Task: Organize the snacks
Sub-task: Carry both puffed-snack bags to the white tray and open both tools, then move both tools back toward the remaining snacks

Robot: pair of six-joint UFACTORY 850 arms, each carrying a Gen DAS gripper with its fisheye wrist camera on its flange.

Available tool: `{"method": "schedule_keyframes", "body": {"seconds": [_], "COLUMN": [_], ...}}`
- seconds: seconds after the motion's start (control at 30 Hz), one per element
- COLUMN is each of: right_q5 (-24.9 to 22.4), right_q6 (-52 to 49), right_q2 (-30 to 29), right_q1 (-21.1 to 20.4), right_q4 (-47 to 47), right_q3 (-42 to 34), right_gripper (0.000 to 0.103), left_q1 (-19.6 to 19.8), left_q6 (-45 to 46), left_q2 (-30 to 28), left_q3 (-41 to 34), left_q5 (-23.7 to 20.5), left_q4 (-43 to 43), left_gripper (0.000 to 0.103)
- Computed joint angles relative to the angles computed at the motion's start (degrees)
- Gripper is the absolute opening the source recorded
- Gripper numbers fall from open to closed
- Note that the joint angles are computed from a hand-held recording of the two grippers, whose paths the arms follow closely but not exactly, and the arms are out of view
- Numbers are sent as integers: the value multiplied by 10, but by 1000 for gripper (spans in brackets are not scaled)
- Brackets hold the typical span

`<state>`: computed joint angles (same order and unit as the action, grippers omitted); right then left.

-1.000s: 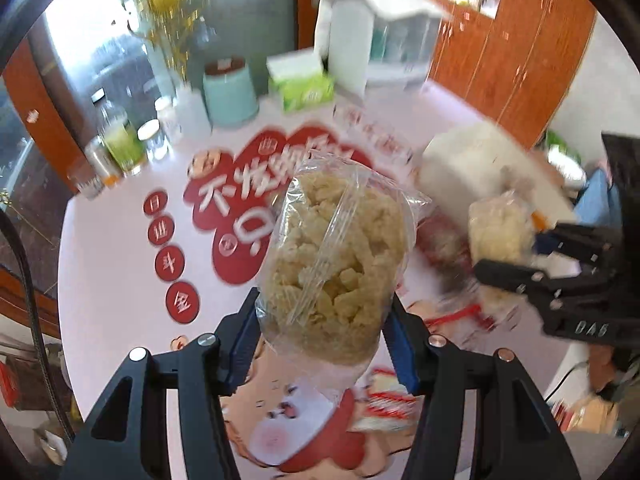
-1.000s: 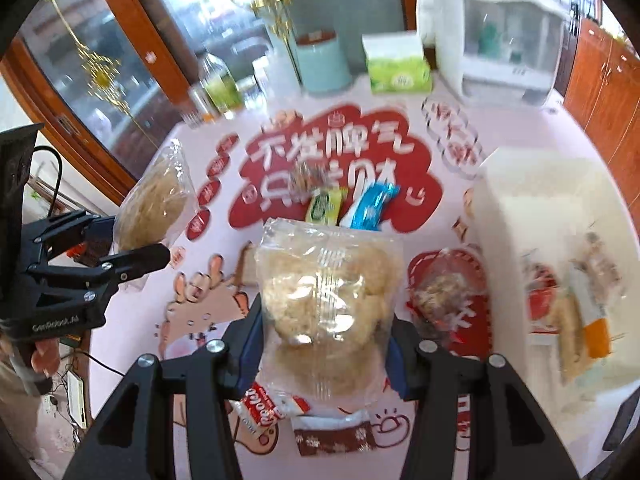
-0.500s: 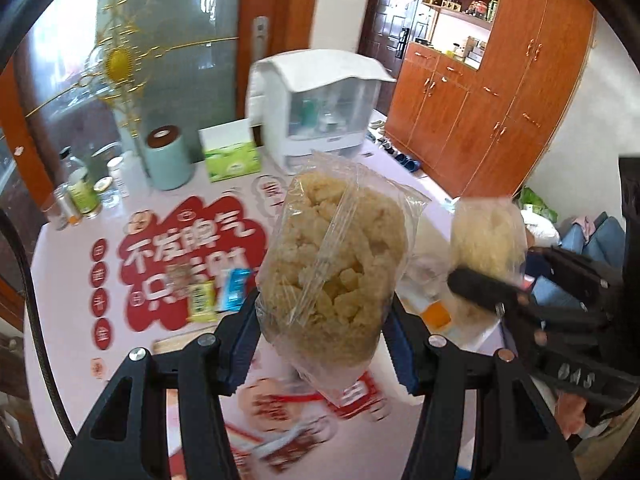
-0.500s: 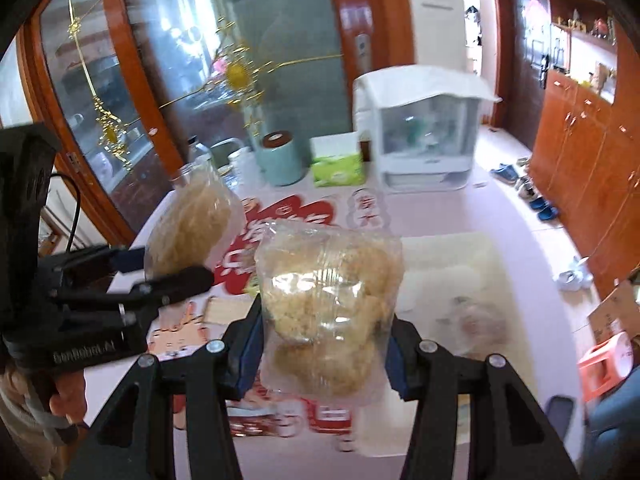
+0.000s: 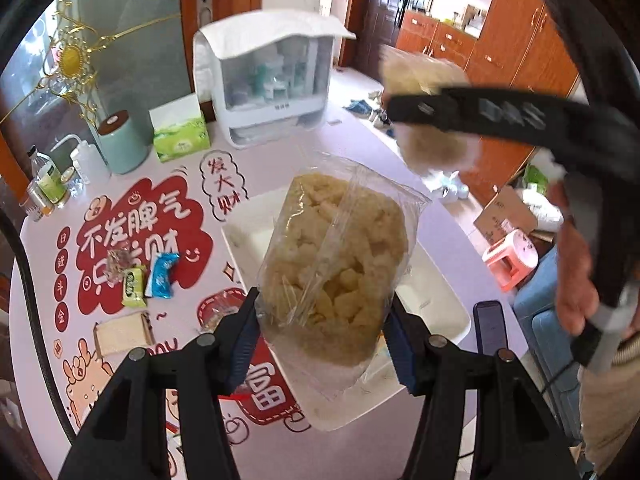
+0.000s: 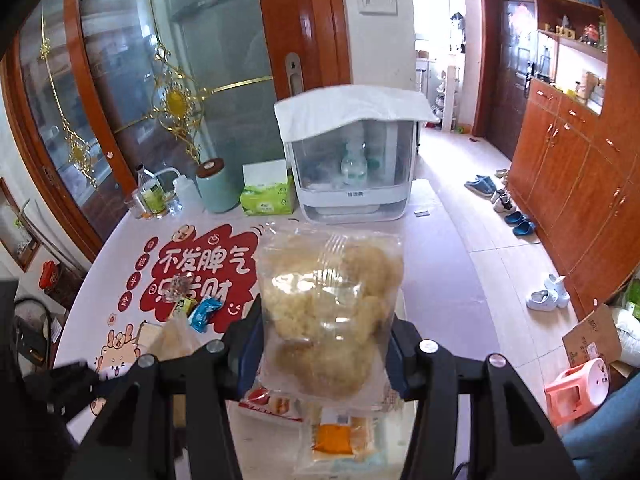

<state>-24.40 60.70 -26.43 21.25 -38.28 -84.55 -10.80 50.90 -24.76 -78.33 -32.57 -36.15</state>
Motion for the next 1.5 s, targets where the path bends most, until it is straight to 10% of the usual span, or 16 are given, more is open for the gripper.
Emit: {"method": "schedule_keyframes", "body": {"seconds": [0.13,0.27,0.9,1.5], "right_q5": [1,-3,23,12], "right_q6": [-97,-164,-219,-66], "right_q2": [-43,-76,-62,8], "right_q1": [-17,-29,-26,42], "right_q4": [84,156,218,80], "right_q3": [-39,-70,-47,-8], "right_gripper": [52,53,60,60], "left_q1": [-14,-21,26,134], "left_q6": [-41,-58,-126,33], "left_q2": [-11,-8,17,50], "left_q3": [-5,4,24,-14], "left_q5": [5,31,88,109], "left_q4": [40,59,93,-8], "left_gripper": [60,86,86,93]}}
